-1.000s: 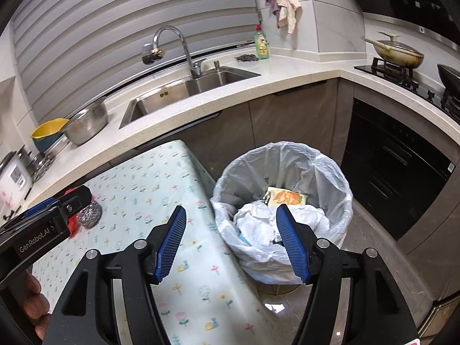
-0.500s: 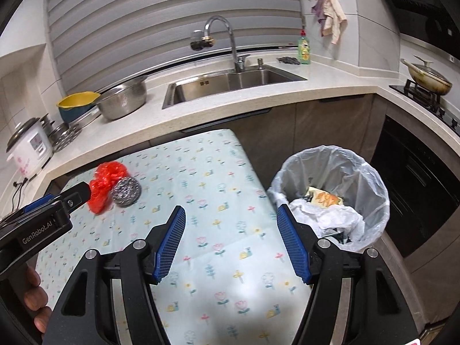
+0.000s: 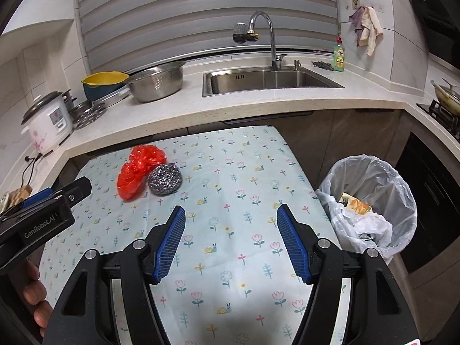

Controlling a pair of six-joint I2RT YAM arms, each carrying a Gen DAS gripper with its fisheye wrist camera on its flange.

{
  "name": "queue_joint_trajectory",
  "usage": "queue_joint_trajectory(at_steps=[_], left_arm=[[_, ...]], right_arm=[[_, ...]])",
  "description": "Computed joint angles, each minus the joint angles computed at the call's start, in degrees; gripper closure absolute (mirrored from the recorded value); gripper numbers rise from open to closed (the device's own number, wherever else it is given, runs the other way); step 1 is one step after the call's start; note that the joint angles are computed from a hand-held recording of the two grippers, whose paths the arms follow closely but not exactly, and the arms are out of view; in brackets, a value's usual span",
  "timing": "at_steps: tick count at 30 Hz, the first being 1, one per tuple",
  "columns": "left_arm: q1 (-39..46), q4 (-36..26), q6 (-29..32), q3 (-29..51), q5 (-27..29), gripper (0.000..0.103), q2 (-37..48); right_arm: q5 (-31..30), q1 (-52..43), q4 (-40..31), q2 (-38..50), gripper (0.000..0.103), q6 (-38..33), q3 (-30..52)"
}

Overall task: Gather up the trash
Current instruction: 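Move both tools back to the table toward the red bag and scrubber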

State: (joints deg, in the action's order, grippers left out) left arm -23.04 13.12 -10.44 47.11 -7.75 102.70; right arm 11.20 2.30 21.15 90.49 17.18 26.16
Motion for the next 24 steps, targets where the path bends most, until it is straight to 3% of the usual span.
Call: queue_joint_trajectory(at_steps=[14,17,24], left_arm=[[9.18,0.67,2.79,3.94,3.82,0.015,5.5],[10.94,0.11,3.29,7.11,4.83,0.015,9.06],[13.33,-4.22,3.5,18.81,7.29,0.015,19.45]], right_arm=[[2.86,7.71,-1.73,13.49,0.038,1.75,12.39],[3.35,8.39,-1.53,18.37,0.028,1.76,16.6],[1.95,8.07,-4.78,31.77,0.026,0.74,30.32]])
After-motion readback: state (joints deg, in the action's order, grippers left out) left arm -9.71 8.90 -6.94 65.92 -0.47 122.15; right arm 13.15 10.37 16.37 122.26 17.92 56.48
